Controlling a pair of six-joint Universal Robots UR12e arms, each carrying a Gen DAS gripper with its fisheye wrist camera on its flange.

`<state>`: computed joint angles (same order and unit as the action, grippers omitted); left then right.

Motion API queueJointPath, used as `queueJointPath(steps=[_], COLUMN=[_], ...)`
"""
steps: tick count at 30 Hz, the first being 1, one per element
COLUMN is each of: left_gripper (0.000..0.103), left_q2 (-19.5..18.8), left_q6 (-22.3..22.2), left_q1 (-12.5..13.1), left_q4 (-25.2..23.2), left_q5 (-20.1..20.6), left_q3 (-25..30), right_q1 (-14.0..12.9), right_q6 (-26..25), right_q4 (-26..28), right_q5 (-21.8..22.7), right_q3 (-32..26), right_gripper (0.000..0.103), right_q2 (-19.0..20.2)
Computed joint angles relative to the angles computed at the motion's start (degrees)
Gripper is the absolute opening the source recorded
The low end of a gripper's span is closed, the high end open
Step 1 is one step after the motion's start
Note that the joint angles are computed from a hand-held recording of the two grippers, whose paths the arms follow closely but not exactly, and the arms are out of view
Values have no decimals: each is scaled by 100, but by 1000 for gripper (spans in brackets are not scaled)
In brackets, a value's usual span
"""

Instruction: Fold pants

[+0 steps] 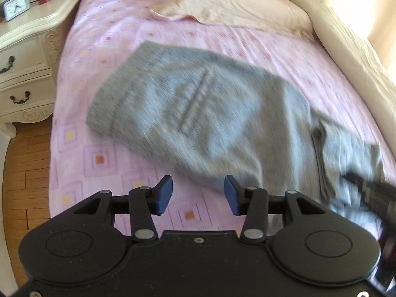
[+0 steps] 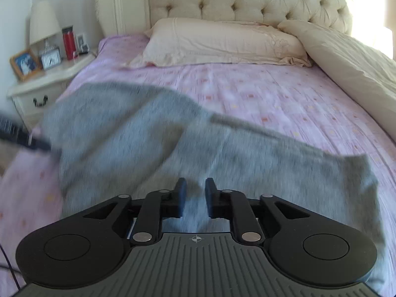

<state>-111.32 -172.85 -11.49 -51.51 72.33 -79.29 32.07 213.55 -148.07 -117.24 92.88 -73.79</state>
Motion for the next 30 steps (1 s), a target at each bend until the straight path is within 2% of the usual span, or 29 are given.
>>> queueJointPath(steps=[3,6,8,12,13,15,21,26,28,30], left_gripper=[66,67,68,94,97,99,103,103,103,102], left_q2=[-129,-245,-319,-416,-429,-446,-623,-694,-681,-669], left_q6=[-311,-466,-455,-557,-562,-531,-348,-425,-466,-629], left_q1=[29,35,1,26,50,64,-28,-69,-42,34], left_q4=[-85,-254,-366,-344,-291,-199,59,-65,-40,171], left_q5=[-51,-13,169,197,112,29,246,397,310,27], left_q3=[201,329,392,372,352,338,508,646,618,525], right_q1=[117,116,99,99,98,103,118,122,120,116], right_q6=[-57,-112,-120,-36,-8,24,49,120,136,163], right_q4=[-376,-527,-625,-881,-911,-946,-1020,-1032,-1058,-1075], right_q5=[-304,-376,-352,-330,-326,-340,-383,-380,-376,-362], right_q3=[126,128,150,247,254,248,228,213,211,217], right_gripper=[23,23,23,23,23,23,23,23,23,23], right_q2=[60,104,110,116,120,141,189,205,215,215])
